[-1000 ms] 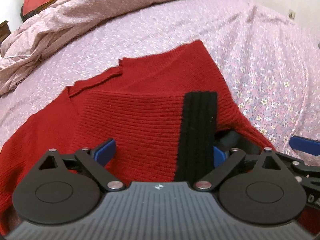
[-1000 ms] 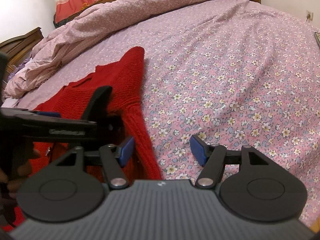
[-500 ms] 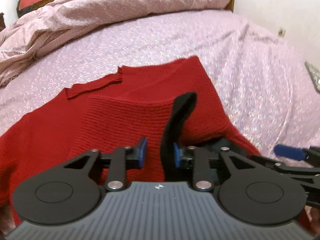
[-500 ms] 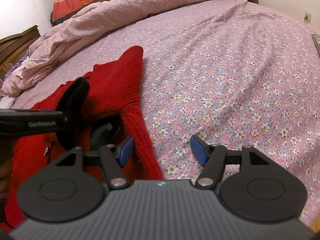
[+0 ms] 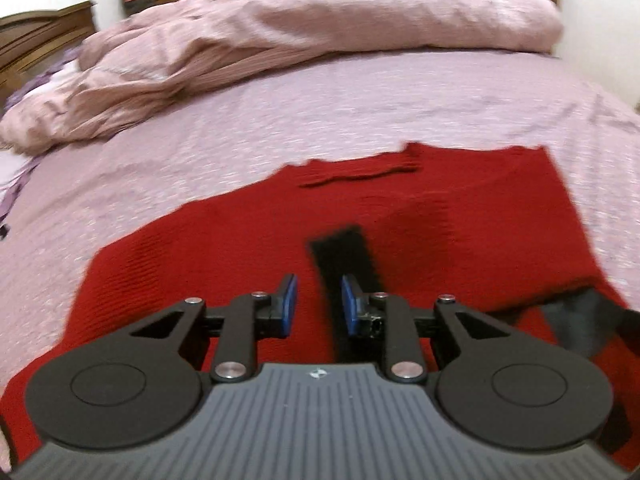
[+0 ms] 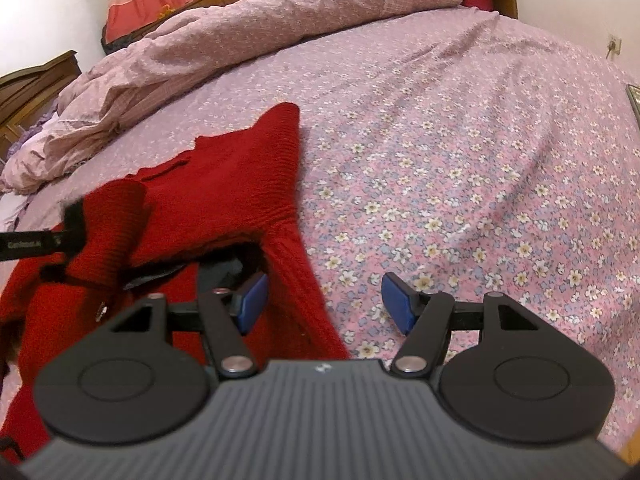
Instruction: Fold small clothes
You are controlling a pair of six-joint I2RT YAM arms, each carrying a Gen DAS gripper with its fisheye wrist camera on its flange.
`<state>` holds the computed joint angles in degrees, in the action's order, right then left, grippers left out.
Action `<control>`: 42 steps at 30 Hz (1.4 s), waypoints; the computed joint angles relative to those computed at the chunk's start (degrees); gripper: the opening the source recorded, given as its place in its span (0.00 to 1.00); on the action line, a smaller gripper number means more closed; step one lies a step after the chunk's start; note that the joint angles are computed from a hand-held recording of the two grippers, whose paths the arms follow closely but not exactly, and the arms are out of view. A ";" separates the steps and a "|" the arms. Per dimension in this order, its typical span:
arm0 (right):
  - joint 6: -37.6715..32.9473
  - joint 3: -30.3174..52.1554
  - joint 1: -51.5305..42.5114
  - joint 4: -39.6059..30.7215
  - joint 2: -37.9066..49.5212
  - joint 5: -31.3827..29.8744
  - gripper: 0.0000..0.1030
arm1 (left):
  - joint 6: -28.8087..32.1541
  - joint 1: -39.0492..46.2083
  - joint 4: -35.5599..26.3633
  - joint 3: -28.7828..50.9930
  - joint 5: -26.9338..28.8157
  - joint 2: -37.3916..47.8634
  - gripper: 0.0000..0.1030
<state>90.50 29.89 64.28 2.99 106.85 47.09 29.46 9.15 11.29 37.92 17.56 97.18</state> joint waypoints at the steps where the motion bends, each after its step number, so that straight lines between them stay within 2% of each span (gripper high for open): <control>1: -0.30 0.44 0.05 -0.52 -0.10 0.15 0.63 | 0.07 1.23 -0.41 1.13 0.38 0.93 0.28; 3: -0.79 1.36 0.00 -1.49 -0.10 0.35 0.63 | 0.37 3.57 -2.96 3.98 2.24 2.78 0.28; 7: -2.62 3.33 -0.48 -3.24 -0.15 0.68 0.63 | 1.41 8.06 -11.29 9.13 10.50 4.99 0.30; 9: -3.98 4.32 -0.75 -3.69 -0.16 0.95 0.63 | 1.77 9.31 -16.09 10.79 14.42 5.20 0.48; 11: -5.78 5.41 -1.12 -3.92 -0.03 1.19 0.63 | 1.63 10.61 -18.52 10.33 18.29 4.16 0.78; 13: -8.84 6.24 -1.73 -2.18 0.50 1.44 0.63 | 1.17 11.14 -15.98 6.74 21.01 1.38 0.88; 16: -14.63 6.95 -2.77 2.88 1.80 1.24 0.63 | 3.83 10.05 -11.62 1.64 20.85 -2.31 0.89; 21: -19.75 7.97 -3.41 8.01 3.36 0.35 0.63 | 7.66 7.42 -14.26 -0.36 19.93 -3.57 0.91; 24: -17.87 7.58 -2.85 5.96 2.26 0.60 0.63 | 9.99 4.23 -13.61 -2.09 17.00 -3.54 0.91; 27: -13.49 7.17 -1.99 1.01 1.07 1.05 0.63 | 12.44 0.72 -12.81 -5.10 14.17 -5.21 0.91; 29: -9.63 6.24 -1.21 -1.30 0.40 1.13 0.63 | 13.95 -2.27 -10.07 -8.31 12.26 -6.86 0.91; 32: -5.32 4.82 -0.38 -2.95 -0.23 1.16 0.63 | 18.94 -6.25 -2.23 -14.18 9.49 -8.33 0.91; 35: -3.46 3.79 0.36 -2.91 -0.51 1.22 0.63 | 21.83 -9.74 9.40 -19.40 4.98 -6.28 0.91; 37: -3.09 3.11 0.78 -2.10 -0.69 1.31 0.63 | 23.48 -10.66 12.84 -20.33 4.59 -4.15 0.91; 42: -2.62 2.42 0.73 -0.67 -0.63 1.06 0.63 | 27.91 -11.19 7.21 -19.04 7.63 -3.23 0.91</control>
<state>87.88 32.31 65.01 2.32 106.22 48.15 57.37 -2.04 18.50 18.89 25.19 93.95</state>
